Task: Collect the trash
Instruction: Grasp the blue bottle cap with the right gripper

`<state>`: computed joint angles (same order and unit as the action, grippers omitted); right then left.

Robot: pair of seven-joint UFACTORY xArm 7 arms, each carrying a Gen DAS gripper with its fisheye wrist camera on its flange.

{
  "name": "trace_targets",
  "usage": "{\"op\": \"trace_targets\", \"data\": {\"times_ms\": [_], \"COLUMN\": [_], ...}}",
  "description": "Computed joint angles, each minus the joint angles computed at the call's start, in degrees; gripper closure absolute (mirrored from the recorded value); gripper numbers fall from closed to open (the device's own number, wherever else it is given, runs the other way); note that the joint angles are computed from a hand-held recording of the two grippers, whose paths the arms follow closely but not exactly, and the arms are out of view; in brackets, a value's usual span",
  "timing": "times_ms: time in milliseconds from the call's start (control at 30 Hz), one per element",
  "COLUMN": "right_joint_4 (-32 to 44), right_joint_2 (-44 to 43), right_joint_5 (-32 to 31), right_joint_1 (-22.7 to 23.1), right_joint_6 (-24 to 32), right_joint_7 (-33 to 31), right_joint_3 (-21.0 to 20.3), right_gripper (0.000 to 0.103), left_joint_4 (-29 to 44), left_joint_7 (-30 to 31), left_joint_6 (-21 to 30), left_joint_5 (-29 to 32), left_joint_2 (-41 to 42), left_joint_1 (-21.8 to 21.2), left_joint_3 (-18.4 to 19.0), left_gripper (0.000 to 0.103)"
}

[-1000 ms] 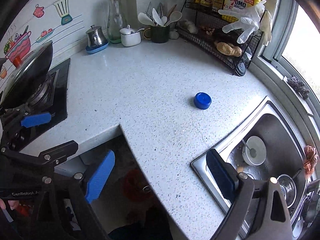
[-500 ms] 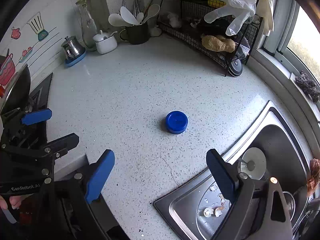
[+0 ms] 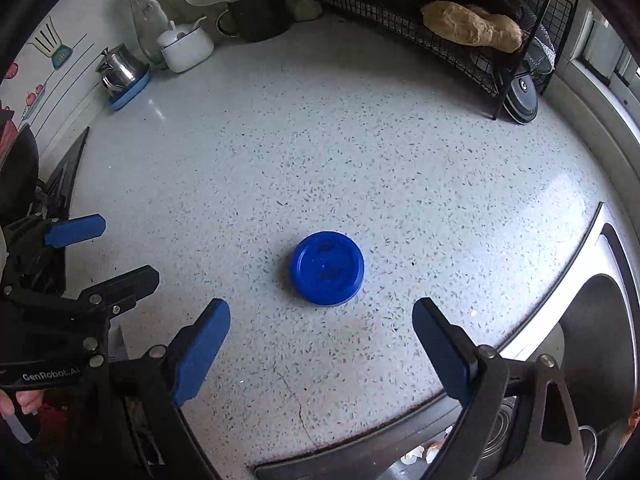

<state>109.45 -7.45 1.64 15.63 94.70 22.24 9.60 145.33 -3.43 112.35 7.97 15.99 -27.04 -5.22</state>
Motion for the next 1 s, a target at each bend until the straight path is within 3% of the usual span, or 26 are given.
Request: {"op": "trace_targets", "data": {"times_ms": [200,400,467,767,1000], "right_joint_4": [-0.5,0.8,2.8,6.7,16.7], "right_joint_2": [1.1,2.7,3.9,4.3,7.3], "right_joint_5": [1.5,-1.7,-4.5,-5.4,-12.1], "right_joint_1": [-0.2,0.7,1.6,5.0,11.1], "right_joint_6": [-0.8,-0.9,0.2,4.8,10.9], "right_joint_7": [-1.0,-0.9,-0.5,3.0,9.0], "right_joint_3": [-0.6,0.3,1.3,2.6,6.7], "right_gripper": [0.018,0.034,0.059,0.060,0.060], "left_joint_4": [2.1,-3.8,-5.7,-16.5,-26.6], "left_joint_7": [0.7,1.2,0.9,2.1,5.2], "left_joint_6": [1.0,-1.6,-2.7,-7.7,-10.5], "left_joint_5": [-0.2,-1.2,-1.9,-5.6,-10.3], "left_joint_2": [2.4,-0.7,-2.1,-11.2,-21.5], "left_joint_1": [0.1,1.6,2.5,6.8,11.9], "left_joint_3": [0.7,0.2,-0.1,-1.5,-0.9], "left_gripper": [0.020,0.020,0.020,0.020,0.020]}}
